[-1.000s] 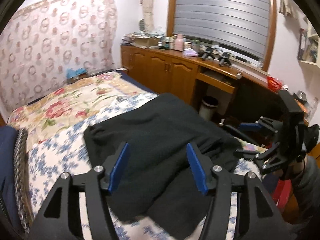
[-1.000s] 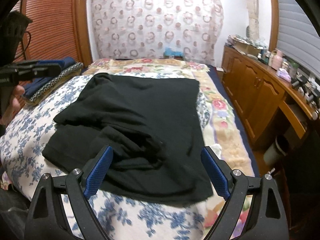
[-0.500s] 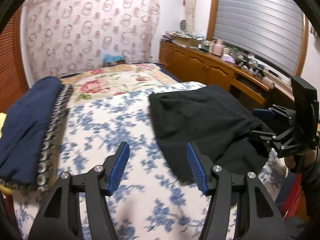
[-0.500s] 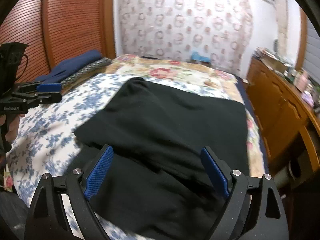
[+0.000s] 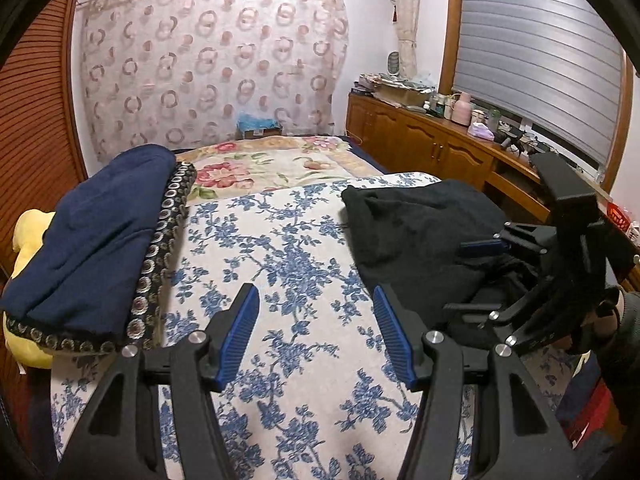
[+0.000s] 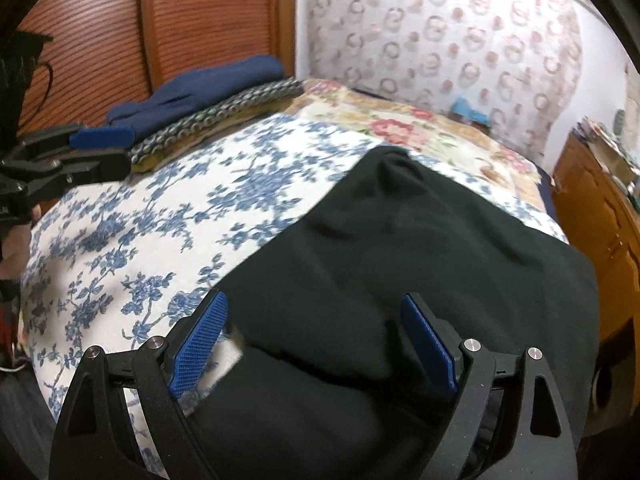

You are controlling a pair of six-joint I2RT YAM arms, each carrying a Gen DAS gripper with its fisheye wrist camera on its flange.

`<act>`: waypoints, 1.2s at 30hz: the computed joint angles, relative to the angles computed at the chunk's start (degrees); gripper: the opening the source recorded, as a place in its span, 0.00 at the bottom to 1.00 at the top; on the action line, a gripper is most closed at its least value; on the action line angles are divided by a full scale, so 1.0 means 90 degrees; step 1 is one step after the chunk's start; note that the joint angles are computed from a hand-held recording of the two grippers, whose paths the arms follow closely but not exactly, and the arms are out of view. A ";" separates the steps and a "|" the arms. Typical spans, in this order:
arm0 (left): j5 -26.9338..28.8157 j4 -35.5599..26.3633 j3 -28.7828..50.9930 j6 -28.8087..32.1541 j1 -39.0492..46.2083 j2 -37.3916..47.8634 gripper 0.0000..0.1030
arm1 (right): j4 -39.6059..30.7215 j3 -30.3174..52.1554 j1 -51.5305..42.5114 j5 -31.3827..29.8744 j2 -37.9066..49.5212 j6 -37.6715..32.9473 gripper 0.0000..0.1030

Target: Fold small clothes

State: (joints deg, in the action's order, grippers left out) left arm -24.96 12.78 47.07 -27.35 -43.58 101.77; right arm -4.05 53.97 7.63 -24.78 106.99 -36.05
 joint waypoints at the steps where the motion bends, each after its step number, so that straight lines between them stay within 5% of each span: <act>1: -0.0001 0.0015 -0.0035 -0.0007 0.0010 -0.0021 0.57 | -0.0044 0.0032 0.0030 0.0019 0.0035 -0.0040 0.87; 18: 0.0075 0.0333 -0.0376 -0.0171 0.0089 -0.0034 0.57 | -0.0036 0.0186 0.0822 0.0779 0.0502 -0.0283 0.78; 21: 0.0077 0.0351 -0.0400 -0.0192 0.0067 -0.0034 0.57 | -0.0204 0.0365 0.0727 0.0622 0.0600 -0.0312 0.67; 25: 0.0096 0.0365 -0.0392 -0.0181 0.0064 0.0002 0.57 | -0.0069 0.0389 0.0619 0.0639 0.0609 -0.0292 0.15; 36: 0.0199 0.0426 -0.0300 -0.0192 0.0042 0.0158 0.57 | -0.0599 0.1515 -0.0819 -0.0323 0.0126 0.0178 0.08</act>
